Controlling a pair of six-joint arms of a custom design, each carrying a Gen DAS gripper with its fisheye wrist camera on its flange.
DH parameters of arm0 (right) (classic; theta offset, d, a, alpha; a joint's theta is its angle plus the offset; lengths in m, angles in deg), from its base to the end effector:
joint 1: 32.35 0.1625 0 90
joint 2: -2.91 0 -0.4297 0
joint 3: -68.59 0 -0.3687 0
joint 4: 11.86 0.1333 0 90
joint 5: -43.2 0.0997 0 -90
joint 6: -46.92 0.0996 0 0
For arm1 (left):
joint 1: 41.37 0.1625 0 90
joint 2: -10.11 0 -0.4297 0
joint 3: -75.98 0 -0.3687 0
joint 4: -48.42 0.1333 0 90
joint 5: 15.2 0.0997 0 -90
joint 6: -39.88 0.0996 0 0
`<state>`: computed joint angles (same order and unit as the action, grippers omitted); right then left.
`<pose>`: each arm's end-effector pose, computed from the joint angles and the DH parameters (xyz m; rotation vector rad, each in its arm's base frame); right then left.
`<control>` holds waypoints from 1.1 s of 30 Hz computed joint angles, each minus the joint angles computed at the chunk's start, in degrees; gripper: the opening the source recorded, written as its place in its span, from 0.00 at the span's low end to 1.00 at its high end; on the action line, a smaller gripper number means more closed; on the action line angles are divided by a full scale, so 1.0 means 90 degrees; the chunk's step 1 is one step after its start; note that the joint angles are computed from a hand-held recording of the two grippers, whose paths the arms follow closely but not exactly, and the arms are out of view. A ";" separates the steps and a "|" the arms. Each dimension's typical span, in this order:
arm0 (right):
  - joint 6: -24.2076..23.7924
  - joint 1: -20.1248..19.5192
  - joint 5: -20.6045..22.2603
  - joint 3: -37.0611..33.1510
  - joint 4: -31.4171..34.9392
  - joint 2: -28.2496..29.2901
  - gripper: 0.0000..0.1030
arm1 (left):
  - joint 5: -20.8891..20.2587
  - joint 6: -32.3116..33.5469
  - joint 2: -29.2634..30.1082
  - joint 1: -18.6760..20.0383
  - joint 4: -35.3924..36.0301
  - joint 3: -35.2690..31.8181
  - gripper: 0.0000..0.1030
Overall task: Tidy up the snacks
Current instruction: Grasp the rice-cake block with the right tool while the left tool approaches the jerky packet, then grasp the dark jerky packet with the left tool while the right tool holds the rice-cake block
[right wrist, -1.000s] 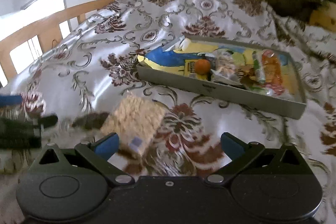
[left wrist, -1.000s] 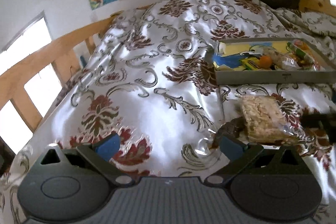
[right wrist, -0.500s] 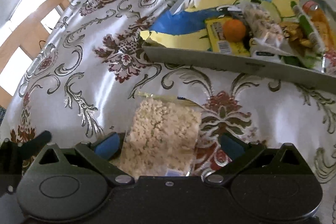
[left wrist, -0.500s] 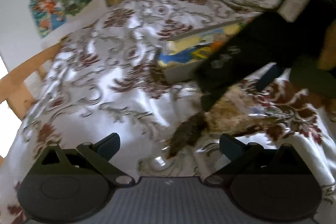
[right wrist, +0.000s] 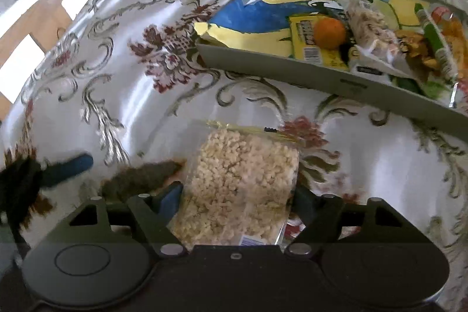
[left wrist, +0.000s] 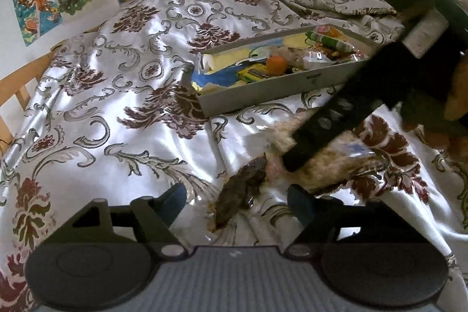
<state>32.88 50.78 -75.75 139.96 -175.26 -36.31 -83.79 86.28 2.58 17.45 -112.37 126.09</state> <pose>-0.0085 -0.7821 0.2382 -0.0832 -2.4251 0.7808 -0.2841 -0.7972 -0.0652 1.5616 2.1438 -0.5935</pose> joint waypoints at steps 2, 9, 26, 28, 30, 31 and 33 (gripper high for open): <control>-0.0200 -0.0025 -0.0084 0.0182 -0.0018 -0.0136 0.77 | -0.0060 -0.0034 0.0062 0.0012 0.0152 -0.0166 0.73; -0.0410 -0.0199 -0.0016 0.0951 -0.0233 -0.0696 0.77 | -0.0021 -0.0008 0.0308 0.0023 0.0670 -0.0692 0.65; -0.0684 -0.0326 0.0425 0.1923 -0.1612 -0.0924 0.82 | 0.0256 -0.0219 0.0617 -0.0042 0.1062 -0.1172 0.79; -0.0686 -0.0318 0.0380 0.1899 -0.1669 -0.0871 0.85 | 0.0375 -0.0105 0.0622 -0.0080 0.0809 -0.1055 0.74; -0.0732 -0.0305 0.0338 0.1874 -0.1703 -0.0823 0.86 | 0.0458 0.0063 0.0628 -0.0119 0.0573 -0.0942 0.72; -0.0775 -0.0294 0.0299 0.1857 -0.1718 -0.0796 0.86 | 0.0494 0.0156 0.0631 -0.0136 0.0476 -0.0895 0.68; -0.0846 -0.0283 0.0252 0.1871 -0.1779 -0.0776 0.86 | 0.0527 0.0284 0.0631 -0.0156 0.0348 -0.0824 0.68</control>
